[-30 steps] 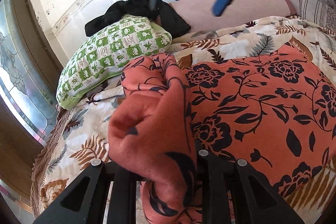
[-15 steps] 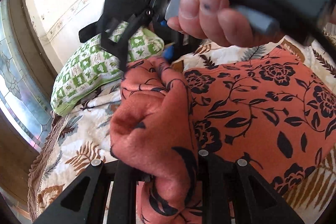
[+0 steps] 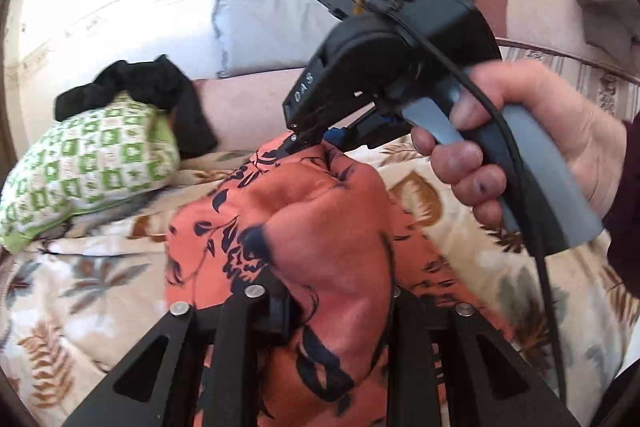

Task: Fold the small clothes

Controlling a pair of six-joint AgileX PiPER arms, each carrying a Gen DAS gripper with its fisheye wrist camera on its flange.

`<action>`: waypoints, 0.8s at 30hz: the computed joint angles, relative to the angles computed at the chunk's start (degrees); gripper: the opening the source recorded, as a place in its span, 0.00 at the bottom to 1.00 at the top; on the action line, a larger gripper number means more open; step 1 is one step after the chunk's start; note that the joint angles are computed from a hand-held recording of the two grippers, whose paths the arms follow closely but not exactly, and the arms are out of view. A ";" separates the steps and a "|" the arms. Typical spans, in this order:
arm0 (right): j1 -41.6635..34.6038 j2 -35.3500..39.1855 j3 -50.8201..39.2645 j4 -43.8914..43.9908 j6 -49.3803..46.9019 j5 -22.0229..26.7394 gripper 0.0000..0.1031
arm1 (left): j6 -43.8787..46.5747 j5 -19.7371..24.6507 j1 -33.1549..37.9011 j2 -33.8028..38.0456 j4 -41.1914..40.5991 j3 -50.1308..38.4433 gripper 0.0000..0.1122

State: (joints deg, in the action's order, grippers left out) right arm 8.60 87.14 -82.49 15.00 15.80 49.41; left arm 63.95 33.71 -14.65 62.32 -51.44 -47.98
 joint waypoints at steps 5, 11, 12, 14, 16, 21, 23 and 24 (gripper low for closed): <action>-9.86 -7.47 13.85 -0.78 -0.79 -4.63 0.03 | -8.79 -3.73 -6.34 -0.99 8.74 0.32 0.48; -26.24 -11.64 28.92 28.73 -21.23 -4.39 0.08 | 5.57 -4.10 2.08 -3.05 -0.26 0.91 0.67; -27.37 -12.38 30.75 33.20 -25.13 -4.46 0.08 | 10.44 -2.18 5.74 -2.30 -5.12 0.42 0.68; -26.21 -12.86 31.87 36.27 -27.76 -5.51 0.13 | 16.00 5.58 13.96 0.46 -12.62 -1.84 0.68; -23.63 -11.61 31.30 40.10 -29.38 -5.41 0.45 | 17.03 13.85 20.40 3.20 -16.27 -4.44 0.68; -13.96 -8.71 29.63 50.78 -32.94 -10.11 0.90 | 20.72 29.86 25.95 7.68 -16.09 -7.41 0.72; -9.52 -5.47 26.02 44.22 -24.87 -11.67 0.90 | 21.95 31.09 25.00 7.59 -13.69 -7.30 0.72; -7.46 -4.06 24.39 39.62 -19.53 -12.54 0.90 | 22.69 31.18 25.11 7.54 -13.56 -7.15 0.72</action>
State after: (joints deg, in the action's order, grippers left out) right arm 1.14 83.08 -58.10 54.62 -3.74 36.87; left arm 86.64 64.89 10.47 69.87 -65.01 -55.12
